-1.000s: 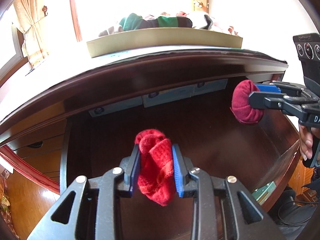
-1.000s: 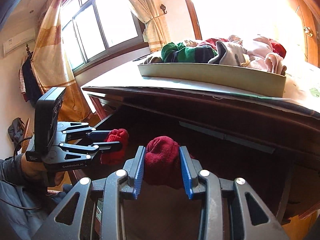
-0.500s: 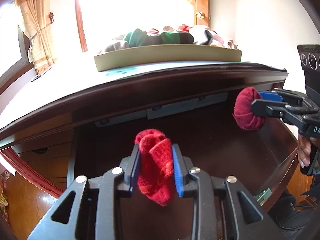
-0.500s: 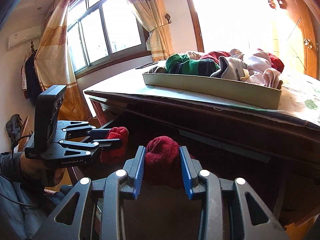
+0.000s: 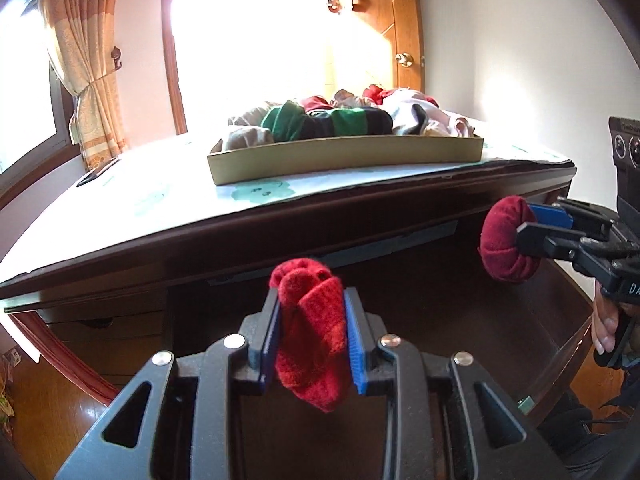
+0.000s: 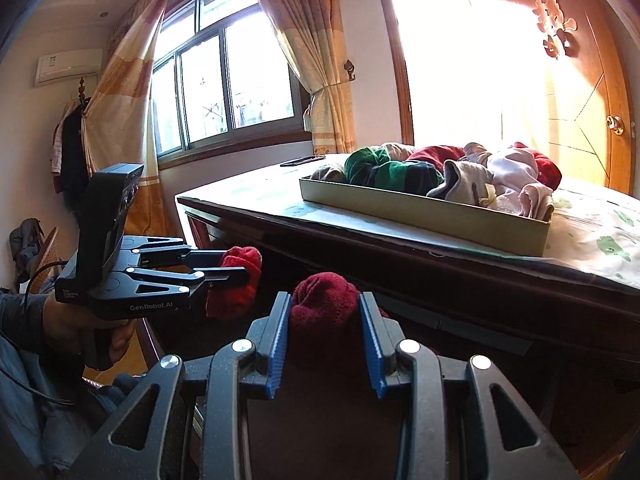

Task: Take underwear out of drawer
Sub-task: 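Lift both red socks out of the drawer with both tools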

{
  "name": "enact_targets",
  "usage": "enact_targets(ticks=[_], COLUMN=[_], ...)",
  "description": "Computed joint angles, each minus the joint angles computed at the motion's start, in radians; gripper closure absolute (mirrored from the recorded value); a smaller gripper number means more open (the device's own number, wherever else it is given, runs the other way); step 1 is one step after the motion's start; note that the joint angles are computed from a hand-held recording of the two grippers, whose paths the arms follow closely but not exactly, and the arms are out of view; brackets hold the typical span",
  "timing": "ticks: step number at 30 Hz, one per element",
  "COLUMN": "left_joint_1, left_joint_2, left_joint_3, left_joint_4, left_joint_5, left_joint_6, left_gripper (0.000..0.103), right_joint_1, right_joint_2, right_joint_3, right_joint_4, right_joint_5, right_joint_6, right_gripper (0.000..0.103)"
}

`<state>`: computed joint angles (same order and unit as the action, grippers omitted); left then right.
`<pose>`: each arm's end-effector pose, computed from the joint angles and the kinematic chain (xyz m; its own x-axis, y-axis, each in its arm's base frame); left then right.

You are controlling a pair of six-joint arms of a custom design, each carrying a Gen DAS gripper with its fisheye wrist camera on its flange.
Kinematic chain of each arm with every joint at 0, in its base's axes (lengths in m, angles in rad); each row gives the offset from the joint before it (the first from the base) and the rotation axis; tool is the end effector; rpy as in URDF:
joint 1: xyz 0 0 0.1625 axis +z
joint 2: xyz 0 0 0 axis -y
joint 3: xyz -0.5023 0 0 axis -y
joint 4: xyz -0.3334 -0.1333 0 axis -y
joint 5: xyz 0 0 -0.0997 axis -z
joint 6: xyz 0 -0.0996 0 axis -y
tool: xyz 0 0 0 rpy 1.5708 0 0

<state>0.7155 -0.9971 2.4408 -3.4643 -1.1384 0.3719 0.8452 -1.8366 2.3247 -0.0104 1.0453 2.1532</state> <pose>-0.2203 -0.4234 0.2156 -0.4360 0.7418 -0.5096 0.8996 0.3448 -0.2679 0.0089 -0.2661 0.3627 -0.7733 -0.1548 0.6148 -0.6196 0.3903 -0.6811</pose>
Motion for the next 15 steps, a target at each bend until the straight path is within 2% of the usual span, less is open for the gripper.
enact_targets(ticks=[9,15], left_joint_1=[-0.02,-0.03], left_joint_2=[-0.021,-0.027], left_joint_3=[-0.039,-0.084], left_joint_4=[0.028,0.054], left_joint_5=[-0.011,-0.018], left_joint_6=[0.03,0.051], left_gripper=[0.075,0.075], right_joint_1=[-0.025,0.075], right_joint_2=[-0.006,-0.008], right_joint_3=[-0.026,-0.068], right_joint_4=[0.05,0.056], right_joint_5=[-0.059,0.023], right_joint_6=[0.021,0.05], right_gripper=[0.066,0.066])
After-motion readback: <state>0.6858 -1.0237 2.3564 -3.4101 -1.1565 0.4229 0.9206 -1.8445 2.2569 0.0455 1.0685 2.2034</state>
